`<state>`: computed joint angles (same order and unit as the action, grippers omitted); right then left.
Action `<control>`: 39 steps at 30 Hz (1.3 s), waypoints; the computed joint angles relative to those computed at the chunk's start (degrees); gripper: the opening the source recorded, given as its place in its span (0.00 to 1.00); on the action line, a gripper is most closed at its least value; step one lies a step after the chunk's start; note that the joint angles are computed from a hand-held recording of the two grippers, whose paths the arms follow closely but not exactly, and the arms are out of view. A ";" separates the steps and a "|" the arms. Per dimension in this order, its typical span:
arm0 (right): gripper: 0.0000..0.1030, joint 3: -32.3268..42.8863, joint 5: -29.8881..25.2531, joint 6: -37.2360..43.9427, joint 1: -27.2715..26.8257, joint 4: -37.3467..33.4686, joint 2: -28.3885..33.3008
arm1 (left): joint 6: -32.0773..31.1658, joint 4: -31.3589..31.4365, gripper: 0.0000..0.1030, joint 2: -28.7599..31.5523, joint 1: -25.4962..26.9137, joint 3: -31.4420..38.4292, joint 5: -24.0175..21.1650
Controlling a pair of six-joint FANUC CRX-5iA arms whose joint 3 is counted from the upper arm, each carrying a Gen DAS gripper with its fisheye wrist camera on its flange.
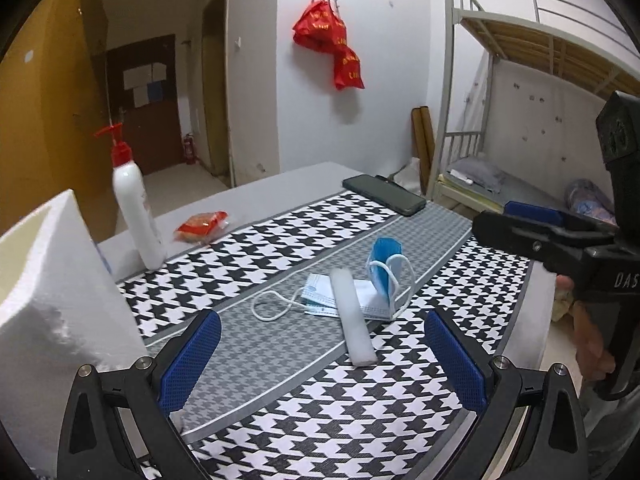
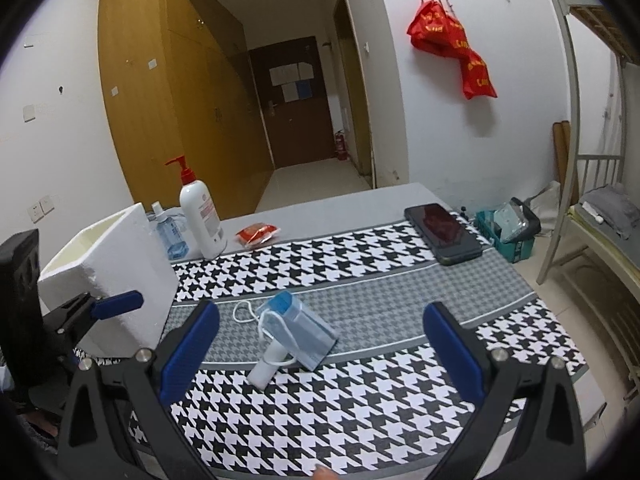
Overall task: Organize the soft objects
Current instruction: 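Move the left tool to the white foam stick while the right tool approaches the blue mask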
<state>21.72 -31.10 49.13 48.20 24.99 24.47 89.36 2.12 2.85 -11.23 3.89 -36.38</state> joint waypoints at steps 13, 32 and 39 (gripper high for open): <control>1.00 8.66 -7.50 11.49 -0.19 -9.24 4.61 | -4.89 5.06 0.99 3.62 0.54 0.58 -1.47; 1.00 17.19 -14.63 20.92 -1.97 -17.56 9.35 | -0.15 1.57 0.97 9.48 -0.75 6.90 -7.00; 1.00 22.81 -18.61 25.27 -2.17 -21.22 12.54 | 1.17 -0.07 0.88 12.16 -1.68 10.13 -9.91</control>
